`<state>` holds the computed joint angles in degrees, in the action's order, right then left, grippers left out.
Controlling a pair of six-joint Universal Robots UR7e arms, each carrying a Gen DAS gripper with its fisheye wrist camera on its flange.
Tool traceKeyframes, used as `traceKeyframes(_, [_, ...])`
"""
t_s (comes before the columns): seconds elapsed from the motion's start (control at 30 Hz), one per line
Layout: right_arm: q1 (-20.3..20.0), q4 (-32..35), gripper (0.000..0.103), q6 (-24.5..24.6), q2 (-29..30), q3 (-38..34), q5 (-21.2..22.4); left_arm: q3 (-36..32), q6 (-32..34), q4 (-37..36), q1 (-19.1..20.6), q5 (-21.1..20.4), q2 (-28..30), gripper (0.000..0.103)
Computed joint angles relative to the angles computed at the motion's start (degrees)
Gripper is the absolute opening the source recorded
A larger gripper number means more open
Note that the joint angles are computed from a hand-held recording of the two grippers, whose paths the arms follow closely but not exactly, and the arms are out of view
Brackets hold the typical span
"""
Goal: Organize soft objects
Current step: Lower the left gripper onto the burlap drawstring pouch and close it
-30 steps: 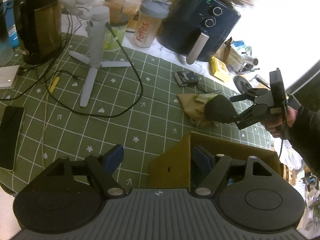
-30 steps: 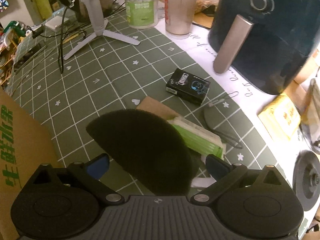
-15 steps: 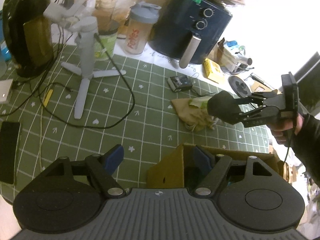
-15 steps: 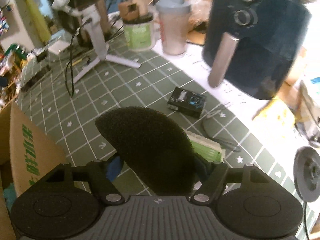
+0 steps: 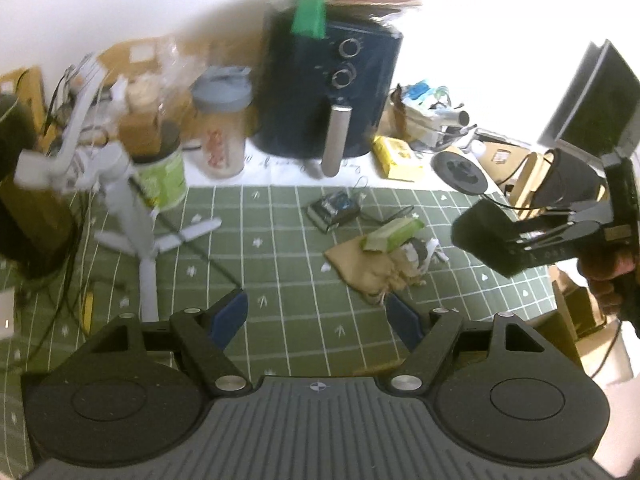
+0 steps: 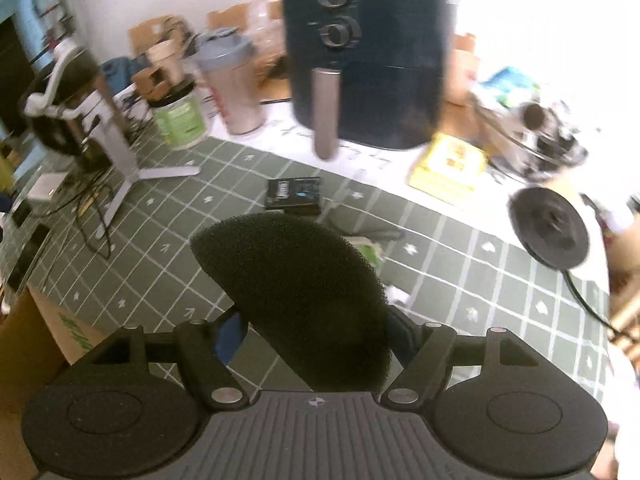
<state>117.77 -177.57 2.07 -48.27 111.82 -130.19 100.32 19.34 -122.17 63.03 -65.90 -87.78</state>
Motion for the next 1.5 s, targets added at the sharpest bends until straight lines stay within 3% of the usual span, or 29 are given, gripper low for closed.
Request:
traceKeyframes(0.23, [1.42, -1.6, 0.074, 12.2, -2.0, 3.87, -3.81, -1.51, 3.73, -1.09, -0.03, -1.71, 3.29, 0.076])
traceKeyframes(0.77, [3.85, -5.34, 0.073, 22.26, -4.0, 8.66, -7.62, -5.81, 12.69, -5.03, 0.07, -4.29, 12.72, 0.076])
traceKeyframes(1.13, [6.51, -3.7, 0.073, 29.93, -6.21, 12.6, -12.39, -7.99, 21.91, 3.69, 1.91, -7.57, 17.66, 0.076])
traceKeyframes(1.5, [8.97, 0.92, 0.073, 41.33, -8.38, 16.85, -15.6, -10.81, 27.4, 11.49, 3.14, -7.3, 23.74, 0.073])
